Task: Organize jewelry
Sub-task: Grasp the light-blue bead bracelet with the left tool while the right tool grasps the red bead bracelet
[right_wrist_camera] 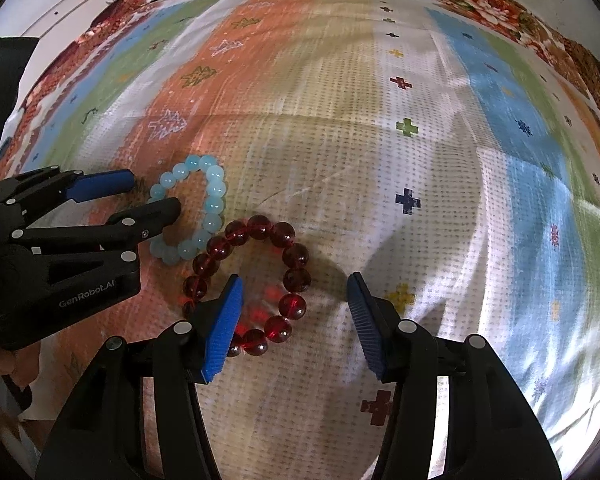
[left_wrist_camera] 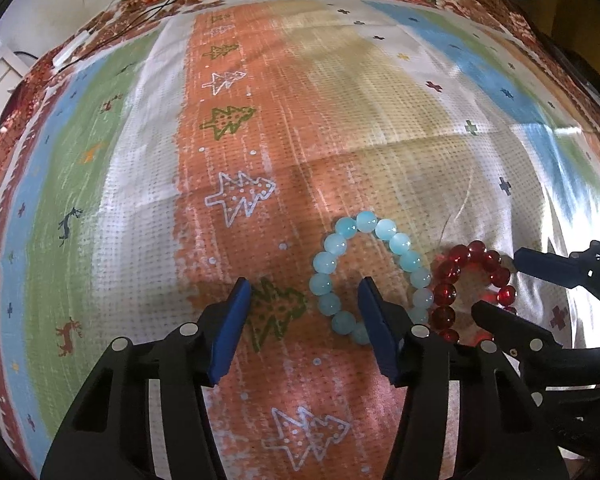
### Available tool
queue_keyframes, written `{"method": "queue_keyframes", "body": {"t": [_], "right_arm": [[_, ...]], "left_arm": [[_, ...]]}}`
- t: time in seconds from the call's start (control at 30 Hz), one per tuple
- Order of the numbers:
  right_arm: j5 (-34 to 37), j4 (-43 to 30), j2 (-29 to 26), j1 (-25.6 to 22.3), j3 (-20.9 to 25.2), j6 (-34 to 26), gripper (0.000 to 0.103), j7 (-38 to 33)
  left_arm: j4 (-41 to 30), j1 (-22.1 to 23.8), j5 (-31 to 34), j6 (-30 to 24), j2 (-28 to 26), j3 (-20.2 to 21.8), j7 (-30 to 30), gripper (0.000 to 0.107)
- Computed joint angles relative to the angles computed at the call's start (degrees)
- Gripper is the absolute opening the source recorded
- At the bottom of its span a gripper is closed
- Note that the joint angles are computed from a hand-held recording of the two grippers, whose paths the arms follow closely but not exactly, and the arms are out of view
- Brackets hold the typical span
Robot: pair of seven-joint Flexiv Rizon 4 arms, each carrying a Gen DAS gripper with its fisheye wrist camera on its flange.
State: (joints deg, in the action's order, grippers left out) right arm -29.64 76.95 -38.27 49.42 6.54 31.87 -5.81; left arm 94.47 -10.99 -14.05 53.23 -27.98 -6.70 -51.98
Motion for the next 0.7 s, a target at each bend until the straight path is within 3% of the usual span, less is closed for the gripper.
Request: {"method": "queue_keyframes", "body": {"t": [0.1, 0.33, 0.47, 0.7], "right_arm": [[0.1, -0.4, -0.2, 0.1, 0.0, -0.6, 0.051, -0.2], [0.4, 0.2, 0.2, -0.1, 0.2, -0.4, 0.033, -0.2], [0.8, 0.5, 0.3, -0.5, 0.6, 1.1, 0.019, -0.8], [1.0, -0.1, -0.1, -0.2, 0.4, 0.6, 0.017, -1.4]], "left_arm": [[0.4, 0.0, 0.0, 0.4, 0.2, -0.1, 0.2, 0.048], [1.0, 0.1, -0.5, 0.6, 0.5, -0.5, 1.4, 0.038], [1.2, 0.1, -0.9, 0.3, 0.7, -0.8, 2.1, 0.023], [1.4, -0.1, -0.9, 0.0, 0.9, -0.6, 2.5, 0.011]]}}
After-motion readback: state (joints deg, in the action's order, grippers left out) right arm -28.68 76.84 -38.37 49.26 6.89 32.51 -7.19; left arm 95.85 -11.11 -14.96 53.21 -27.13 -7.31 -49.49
